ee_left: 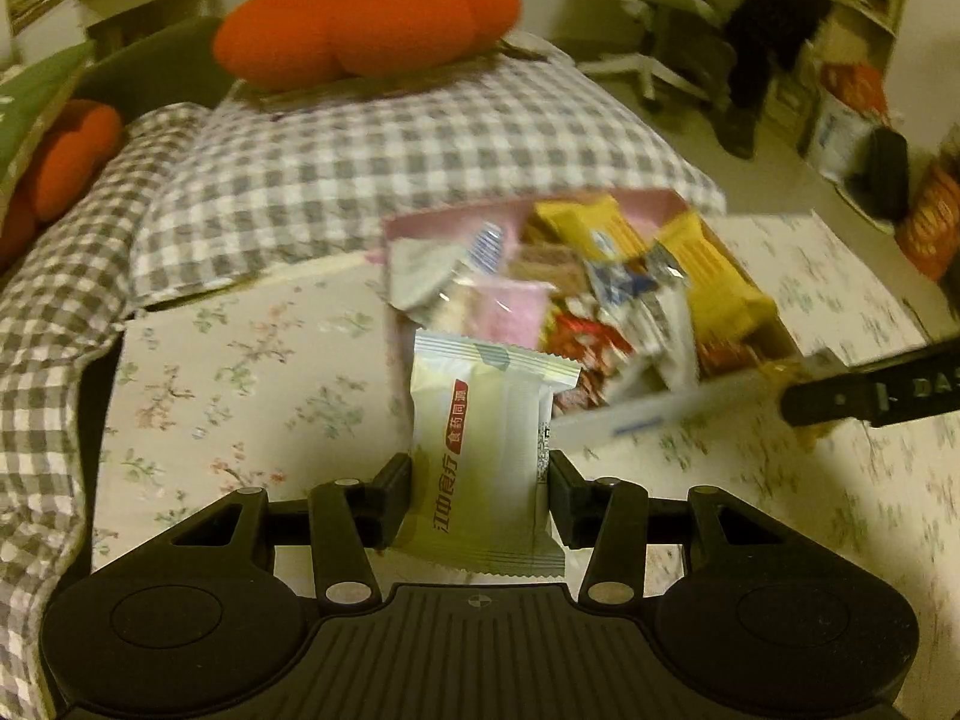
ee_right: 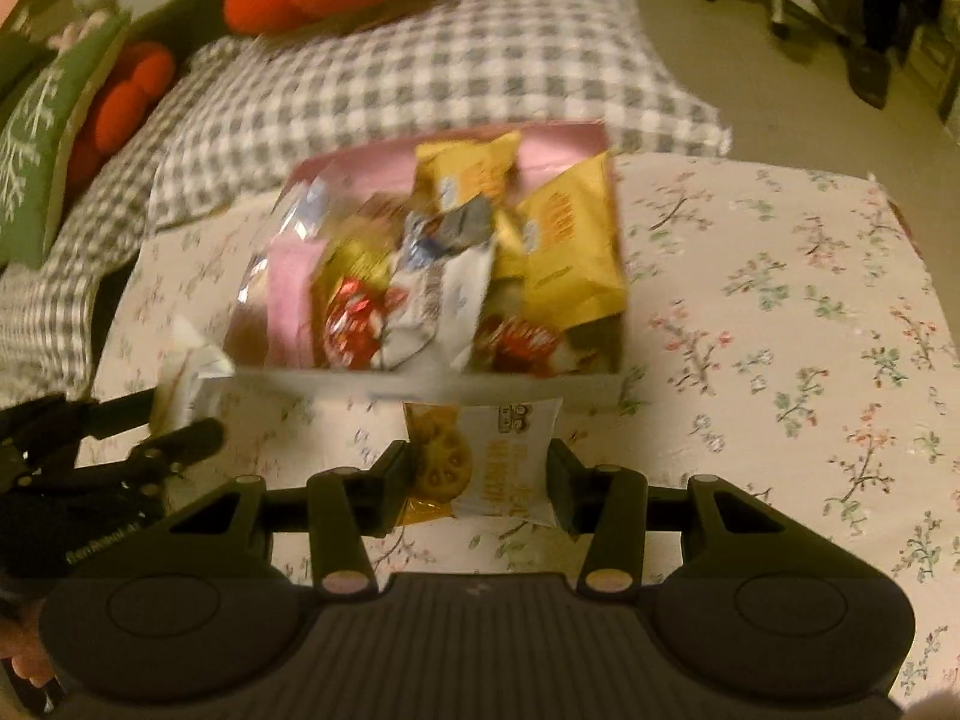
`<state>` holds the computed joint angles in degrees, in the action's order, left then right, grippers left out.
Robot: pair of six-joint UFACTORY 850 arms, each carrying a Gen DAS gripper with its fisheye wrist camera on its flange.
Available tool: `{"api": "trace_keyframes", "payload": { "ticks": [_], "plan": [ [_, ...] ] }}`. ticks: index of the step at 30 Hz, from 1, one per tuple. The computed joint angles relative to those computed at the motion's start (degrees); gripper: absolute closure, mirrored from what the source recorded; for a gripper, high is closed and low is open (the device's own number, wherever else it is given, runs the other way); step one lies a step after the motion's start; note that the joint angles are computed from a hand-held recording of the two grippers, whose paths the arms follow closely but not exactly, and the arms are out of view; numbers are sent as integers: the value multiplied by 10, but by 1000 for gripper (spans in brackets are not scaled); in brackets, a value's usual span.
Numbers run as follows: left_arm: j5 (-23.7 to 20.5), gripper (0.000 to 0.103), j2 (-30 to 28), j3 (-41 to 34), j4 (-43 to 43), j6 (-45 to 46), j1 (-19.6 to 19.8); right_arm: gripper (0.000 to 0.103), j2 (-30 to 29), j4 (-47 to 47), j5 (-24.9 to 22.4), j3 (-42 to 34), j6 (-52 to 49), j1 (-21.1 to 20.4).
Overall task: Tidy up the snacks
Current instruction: 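Lower both packets into the box and open both tools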
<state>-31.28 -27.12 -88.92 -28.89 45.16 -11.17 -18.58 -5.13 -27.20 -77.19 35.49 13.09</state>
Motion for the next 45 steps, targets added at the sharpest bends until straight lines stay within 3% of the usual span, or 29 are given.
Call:
{"api": "trace_keyframes", "payload": {
  "ticks": [4,14,21,25,30,35,45],
  "plan": [
    [7,58,-10,-13,-22,-8,-3,59,-2,-19,15,0,37,-9],
    [52,58,-36,-25,-135,96,-30,59,-15,-98,73,2,189,-22],
    [69,58,-51,-33,-174,148,-42,58,-29,-84,113,-3,202,-30],
    [79,57,-53,-31,-179,165,-48,58,-36,-65,123,-5,200,-32],
    [90,55,-53,-26,-208,206,-48,56,-45,-119,115,-13,250,-26],
    [88,52,-53,-27,-209,209,-44,45,-40,-108,120,-10,241,-27],
    [83,41,-43,-24,-234,207,-35,40,-30,-110,125,-3,243,-27]
  ]
}}
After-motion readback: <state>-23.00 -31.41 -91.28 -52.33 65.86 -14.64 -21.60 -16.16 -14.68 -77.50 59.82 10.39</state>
